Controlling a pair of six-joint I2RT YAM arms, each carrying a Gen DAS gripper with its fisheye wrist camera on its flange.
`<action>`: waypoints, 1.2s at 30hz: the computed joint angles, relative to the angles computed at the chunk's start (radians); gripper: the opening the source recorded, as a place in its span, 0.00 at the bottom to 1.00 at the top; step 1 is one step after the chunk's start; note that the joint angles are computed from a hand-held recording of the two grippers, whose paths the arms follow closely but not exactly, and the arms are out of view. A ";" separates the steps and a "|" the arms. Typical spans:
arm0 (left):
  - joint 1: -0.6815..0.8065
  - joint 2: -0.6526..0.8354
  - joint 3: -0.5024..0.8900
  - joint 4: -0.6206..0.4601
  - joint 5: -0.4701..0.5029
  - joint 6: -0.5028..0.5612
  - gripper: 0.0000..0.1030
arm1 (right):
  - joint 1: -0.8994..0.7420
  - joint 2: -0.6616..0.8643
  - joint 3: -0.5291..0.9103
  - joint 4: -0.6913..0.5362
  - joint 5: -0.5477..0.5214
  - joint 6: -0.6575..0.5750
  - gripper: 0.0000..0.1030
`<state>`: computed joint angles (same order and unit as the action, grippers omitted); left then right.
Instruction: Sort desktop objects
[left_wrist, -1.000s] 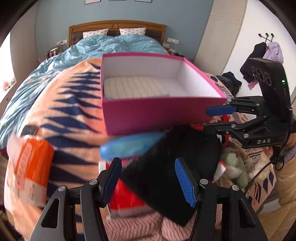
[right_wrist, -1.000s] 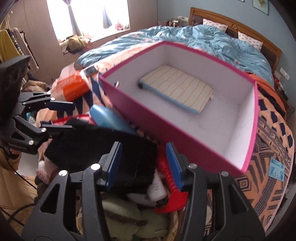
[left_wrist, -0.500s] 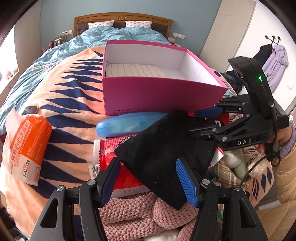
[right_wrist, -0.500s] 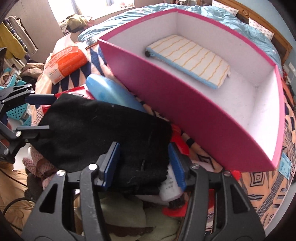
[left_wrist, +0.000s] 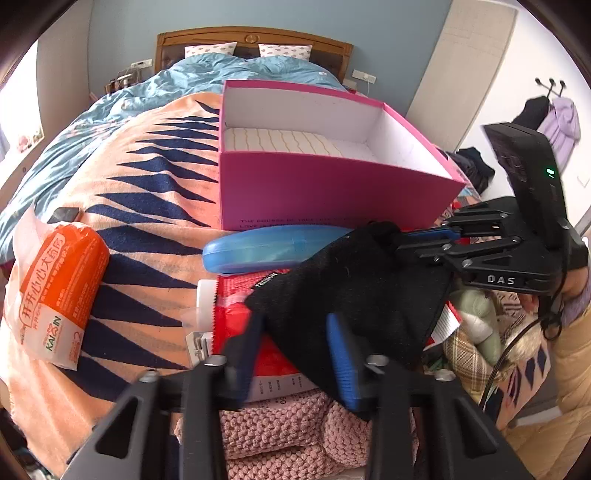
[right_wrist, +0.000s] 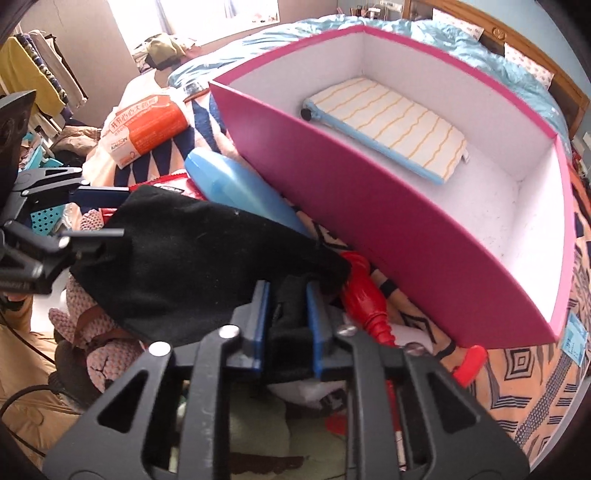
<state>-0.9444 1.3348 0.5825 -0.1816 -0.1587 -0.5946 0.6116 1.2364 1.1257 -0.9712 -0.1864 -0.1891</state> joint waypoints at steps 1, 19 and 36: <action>0.002 -0.002 -0.001 0.006 0.003 0.000 0.21 | -0.005 -0.024 -0.005 0.009 -0.011 0.000 0.12; 0.016 0.003 0.031 0.057 0.060 0.051 0.52 | -0.076 -0.266 -0.028 0.134 0.017 0.137 0.08; 0.094 0.308 0.242 0.087 0.264 0.069 0.53 | -0.209 -0.278 -0.066 0.238 -0.024 0.188 0.08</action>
<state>-0.8506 1.6429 0.8248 -0.0949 0.1057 -0.5254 0.4023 0.9585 1.0600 -0.7334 -0.2104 -0.0010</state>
